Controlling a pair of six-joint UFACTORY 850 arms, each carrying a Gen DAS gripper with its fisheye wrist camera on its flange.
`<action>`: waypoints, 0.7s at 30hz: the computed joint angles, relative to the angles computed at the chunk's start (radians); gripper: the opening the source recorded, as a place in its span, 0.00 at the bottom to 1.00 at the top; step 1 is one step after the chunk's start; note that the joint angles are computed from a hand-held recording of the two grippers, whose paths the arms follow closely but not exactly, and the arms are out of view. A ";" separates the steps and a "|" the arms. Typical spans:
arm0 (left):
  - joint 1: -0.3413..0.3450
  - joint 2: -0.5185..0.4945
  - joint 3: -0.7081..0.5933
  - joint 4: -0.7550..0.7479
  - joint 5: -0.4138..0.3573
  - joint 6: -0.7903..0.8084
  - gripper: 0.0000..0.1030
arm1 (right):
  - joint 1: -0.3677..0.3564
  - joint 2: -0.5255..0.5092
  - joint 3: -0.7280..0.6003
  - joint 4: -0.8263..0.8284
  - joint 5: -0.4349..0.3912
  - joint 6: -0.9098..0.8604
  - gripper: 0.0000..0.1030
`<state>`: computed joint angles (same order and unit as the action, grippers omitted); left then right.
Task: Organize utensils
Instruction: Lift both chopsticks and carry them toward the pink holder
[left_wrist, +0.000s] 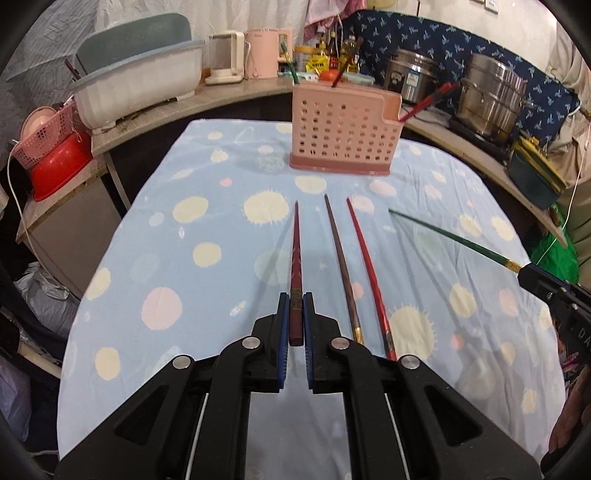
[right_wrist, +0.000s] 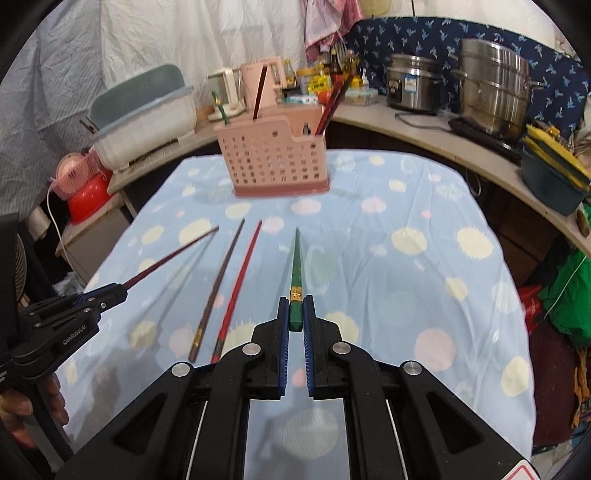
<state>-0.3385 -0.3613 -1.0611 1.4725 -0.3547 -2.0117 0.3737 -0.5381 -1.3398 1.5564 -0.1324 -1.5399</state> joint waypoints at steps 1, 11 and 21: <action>0.001 0.009 0.002 0.009 -0.003 -0.007 0.07 | -0.002 0.007 -0.004 0.040 -0.001 -0.040 0.07; 0.022 0.073 -0.036 0.035 -0.037 0.014 0.07 | -0.025 0.032 -0.081 0.159 -0.035 -0.137 0.07; 0.049 0.056 -0.148 0.047 -0.041 0.075 0.07 | -0.022 -0.006 -0.210 0.031 -0.050 -0.020 0.07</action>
<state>-0.2900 -0.3056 -1.2090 1.5190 -0.3960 -1.9370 0.3516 -0.5437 -1.5502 1.5873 -0.1828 -1.5598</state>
